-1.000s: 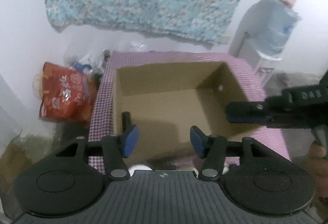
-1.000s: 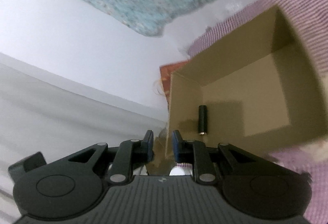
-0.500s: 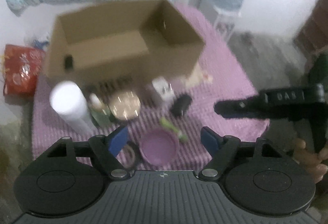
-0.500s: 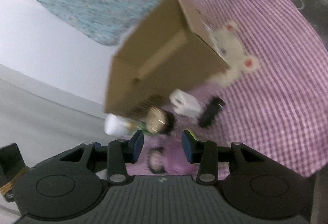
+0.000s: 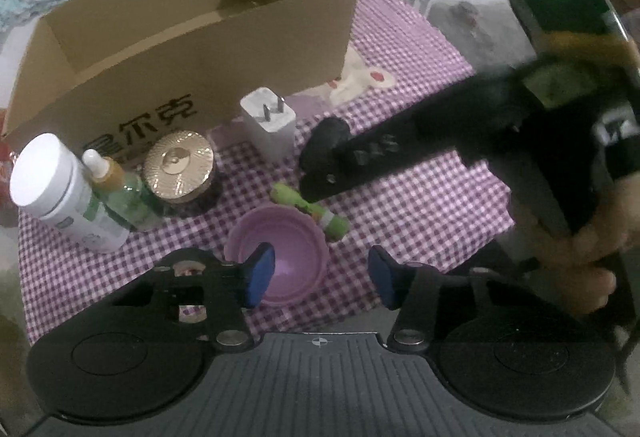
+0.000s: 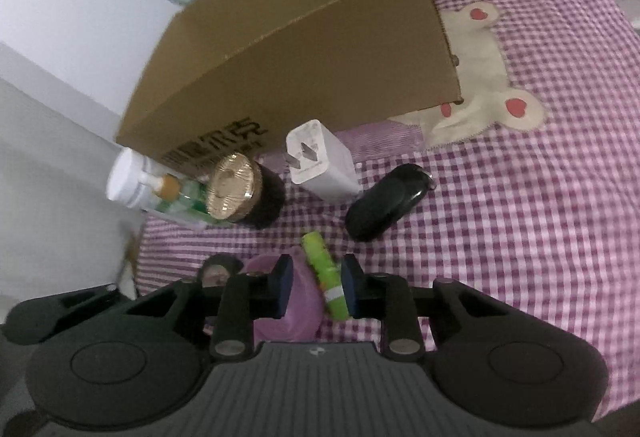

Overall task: Organize rigid objects
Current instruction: 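Move the right gripper back to the green glue stick, then close the right gripper on the green glue stick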

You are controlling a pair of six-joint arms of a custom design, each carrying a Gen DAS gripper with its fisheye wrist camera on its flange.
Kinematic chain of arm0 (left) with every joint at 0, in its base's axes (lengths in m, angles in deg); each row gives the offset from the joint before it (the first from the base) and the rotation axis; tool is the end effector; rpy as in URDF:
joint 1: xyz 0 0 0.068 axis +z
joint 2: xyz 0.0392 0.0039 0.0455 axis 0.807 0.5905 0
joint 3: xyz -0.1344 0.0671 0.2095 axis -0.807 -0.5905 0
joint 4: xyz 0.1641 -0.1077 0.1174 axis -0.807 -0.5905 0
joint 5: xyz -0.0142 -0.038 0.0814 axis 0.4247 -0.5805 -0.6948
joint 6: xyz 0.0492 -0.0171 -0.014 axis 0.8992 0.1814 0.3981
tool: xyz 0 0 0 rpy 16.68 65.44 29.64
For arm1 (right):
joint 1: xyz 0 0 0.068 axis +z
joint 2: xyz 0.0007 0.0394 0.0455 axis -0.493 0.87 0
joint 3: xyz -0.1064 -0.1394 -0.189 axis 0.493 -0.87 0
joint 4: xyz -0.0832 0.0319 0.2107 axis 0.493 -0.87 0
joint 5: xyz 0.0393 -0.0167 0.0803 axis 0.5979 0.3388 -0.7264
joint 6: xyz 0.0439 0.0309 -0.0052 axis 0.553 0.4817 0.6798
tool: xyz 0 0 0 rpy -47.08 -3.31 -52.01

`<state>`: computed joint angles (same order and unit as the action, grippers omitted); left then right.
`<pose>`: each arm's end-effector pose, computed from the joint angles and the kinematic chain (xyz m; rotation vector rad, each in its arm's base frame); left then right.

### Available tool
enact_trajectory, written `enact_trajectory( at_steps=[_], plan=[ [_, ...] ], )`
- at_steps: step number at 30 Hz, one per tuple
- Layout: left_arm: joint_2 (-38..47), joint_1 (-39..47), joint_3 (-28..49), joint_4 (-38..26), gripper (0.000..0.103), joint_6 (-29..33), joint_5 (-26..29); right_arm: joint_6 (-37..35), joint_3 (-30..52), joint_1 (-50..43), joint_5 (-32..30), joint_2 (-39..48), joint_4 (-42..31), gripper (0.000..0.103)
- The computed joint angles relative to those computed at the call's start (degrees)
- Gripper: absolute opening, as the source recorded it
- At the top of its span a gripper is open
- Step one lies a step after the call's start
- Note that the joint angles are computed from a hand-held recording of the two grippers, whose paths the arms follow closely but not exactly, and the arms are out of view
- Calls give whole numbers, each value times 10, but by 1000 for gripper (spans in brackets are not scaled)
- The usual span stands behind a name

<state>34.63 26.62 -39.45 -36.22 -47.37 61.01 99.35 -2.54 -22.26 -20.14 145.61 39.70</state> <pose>0.2121 -0.1122 0.1185 0.6816 2.6255 -0.2474 0.2460 0.0486 0.1160 -0.0236 2.7009 0.7796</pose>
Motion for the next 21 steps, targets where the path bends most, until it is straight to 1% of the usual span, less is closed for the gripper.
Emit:
enact_trajectory(
  at_steps=[10, 11, 13, 15, 18, 21],
  plan=[
    [23, -5, -11, 19, 49, 5, -6, -11, 45, 73, 74, 66, 7, 21],
    [23, -3, -11, 19, 49, 4, -5, -7, 57, 82, 81, 83, 9, 20],
    [24, 2, -14, 21, 49, 5, -5, -8, 64, 84, 75, 99, 11, 20],
    [21, 4, -17, 22, 49, 5, -5, -6, 63, 97, 91, 98, 9, 16],
    [12, 8, -20, 17, 49, 5, 2, -3, 58, 97, 100, 100, 16, 16],
    [1, 9, -22, 13, 49, 3, 13, 2, 45, 71, 89, 96, 18, 16]
  ],
)
